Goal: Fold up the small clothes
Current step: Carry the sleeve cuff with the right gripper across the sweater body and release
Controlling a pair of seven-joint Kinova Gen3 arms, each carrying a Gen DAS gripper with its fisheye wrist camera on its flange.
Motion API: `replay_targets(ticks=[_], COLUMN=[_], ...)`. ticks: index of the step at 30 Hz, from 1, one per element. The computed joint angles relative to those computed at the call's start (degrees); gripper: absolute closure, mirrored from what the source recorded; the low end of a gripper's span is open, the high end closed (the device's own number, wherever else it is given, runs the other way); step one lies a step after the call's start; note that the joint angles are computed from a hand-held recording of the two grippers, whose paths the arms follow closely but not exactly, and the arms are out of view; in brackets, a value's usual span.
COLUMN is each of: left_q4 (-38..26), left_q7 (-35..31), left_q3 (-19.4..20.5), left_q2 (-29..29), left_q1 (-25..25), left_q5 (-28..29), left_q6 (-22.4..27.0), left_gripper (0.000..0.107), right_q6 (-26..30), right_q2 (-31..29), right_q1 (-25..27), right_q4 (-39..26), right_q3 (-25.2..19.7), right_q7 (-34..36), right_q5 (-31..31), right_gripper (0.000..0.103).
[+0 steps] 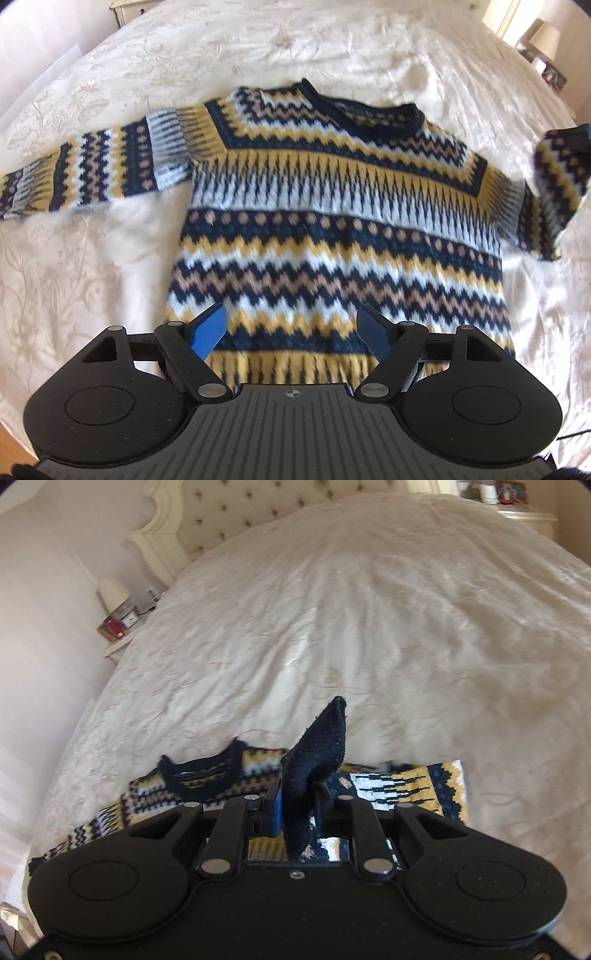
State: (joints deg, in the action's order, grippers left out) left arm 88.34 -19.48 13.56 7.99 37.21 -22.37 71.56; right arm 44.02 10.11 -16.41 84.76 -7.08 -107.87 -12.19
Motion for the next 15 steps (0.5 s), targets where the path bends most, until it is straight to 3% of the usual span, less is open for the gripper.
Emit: replay_targets(ticks=[9, 13, 15], left_q4=[3.22, 4.3, 5.19], left_q7=[-9.62, -12.51, -13.81], left_q3=[-1.57, -1.63, -1.79], left_q2=[-3.52, -3.32, -3.24], left_q1=[-7.02, -8.52, -9.2], left_q5=[1.38, 1.13, 1.78], left_q6=[-6.7, -9.46, -11.63], left_gripper=[0.031, 0.031, 0.031], right_q6=[-4.98, -6.06, -5.69], right_q2=[7.61, 9.98, 10.68], right_q1=[-9.84, -13.08, -14.77], right_q4=[-2.67, -2.26, -2.01], right_q3=[-3.94, -4.11, -3.43], right_q7=[-5.77, -7.57, -9.41], right_q5=[-0.06, 1.13, 2.58], right_gripper=[0.076, 0.065, 0.052])
